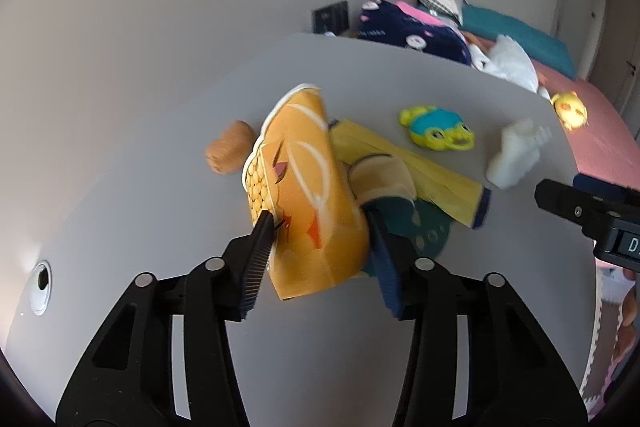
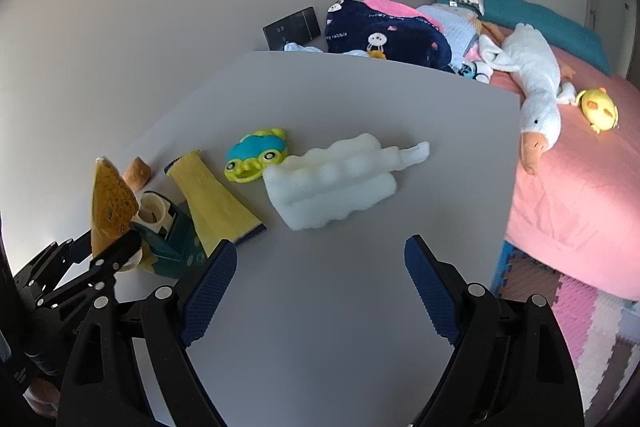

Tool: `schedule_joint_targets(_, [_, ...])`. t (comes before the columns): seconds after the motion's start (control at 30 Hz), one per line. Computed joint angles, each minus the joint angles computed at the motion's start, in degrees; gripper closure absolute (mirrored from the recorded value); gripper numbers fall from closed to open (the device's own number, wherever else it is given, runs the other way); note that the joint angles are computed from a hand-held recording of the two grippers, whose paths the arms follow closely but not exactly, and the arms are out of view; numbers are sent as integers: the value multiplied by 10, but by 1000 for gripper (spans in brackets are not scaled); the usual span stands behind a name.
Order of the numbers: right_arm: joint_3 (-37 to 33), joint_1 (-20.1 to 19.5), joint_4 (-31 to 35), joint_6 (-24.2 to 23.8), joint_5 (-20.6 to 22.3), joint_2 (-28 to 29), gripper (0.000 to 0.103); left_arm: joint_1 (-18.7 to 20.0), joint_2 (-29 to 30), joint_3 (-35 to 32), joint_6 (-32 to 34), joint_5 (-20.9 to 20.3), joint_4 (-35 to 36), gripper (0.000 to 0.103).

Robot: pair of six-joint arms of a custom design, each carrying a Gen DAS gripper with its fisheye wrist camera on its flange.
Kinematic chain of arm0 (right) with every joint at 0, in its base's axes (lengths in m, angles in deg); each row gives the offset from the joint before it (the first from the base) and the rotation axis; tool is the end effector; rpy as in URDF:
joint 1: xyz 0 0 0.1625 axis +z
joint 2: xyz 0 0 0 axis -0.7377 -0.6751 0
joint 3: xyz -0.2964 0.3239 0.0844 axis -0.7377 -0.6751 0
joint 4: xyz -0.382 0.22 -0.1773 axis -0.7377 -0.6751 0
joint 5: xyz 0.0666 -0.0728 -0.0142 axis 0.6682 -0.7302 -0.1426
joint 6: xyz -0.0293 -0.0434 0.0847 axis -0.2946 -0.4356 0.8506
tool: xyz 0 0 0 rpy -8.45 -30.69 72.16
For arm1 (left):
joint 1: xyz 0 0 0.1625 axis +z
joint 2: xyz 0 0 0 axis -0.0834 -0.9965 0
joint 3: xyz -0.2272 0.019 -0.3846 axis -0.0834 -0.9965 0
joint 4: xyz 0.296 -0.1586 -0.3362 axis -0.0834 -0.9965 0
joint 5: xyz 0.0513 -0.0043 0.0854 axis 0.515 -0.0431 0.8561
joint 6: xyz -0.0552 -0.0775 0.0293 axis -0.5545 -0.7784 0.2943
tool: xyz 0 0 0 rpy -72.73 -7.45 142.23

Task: Collect trash
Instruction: 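Grasp the orange snack bag with the left gripper while the right grasps the white foam toy, then carry the snack bag and white foam toy over the floor bin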

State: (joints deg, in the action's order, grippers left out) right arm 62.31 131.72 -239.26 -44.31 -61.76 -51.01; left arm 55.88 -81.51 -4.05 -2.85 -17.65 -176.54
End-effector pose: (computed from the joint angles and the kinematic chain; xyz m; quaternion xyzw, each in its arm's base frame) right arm 0.0092 -0.7190 0.3359 -0.0598 -0.8574 0.4044 0.3127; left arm -0.3815 -0.7820 -0.0353 0.3679 0.8535 -0.2500 0.2712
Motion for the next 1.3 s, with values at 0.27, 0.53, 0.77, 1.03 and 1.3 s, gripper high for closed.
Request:
schedule_joint_targets(0.27, [-42,-1,15,55,-6,28,17,7,-10,-6,-3,6,-31,59])
schedule_joint_targets(0.53, [-108,0,-3,79,-72,79,13,11,-17,-5,-11,1,-25,59])
schedule_joint_targets(0.77, [-115,-12,5,79,-58,81,26,16,-16,-13,-24,0,-13,59])
schedule_joint_targets(1.03, [-95,-11,11,38,-33,65,73,18,-15,-16,-37,0,-5,59])
schedule_joint_targets(1.3, [-59,-6,3,4,-11,42,82,11,-22,1,-26,-3,-22,59])
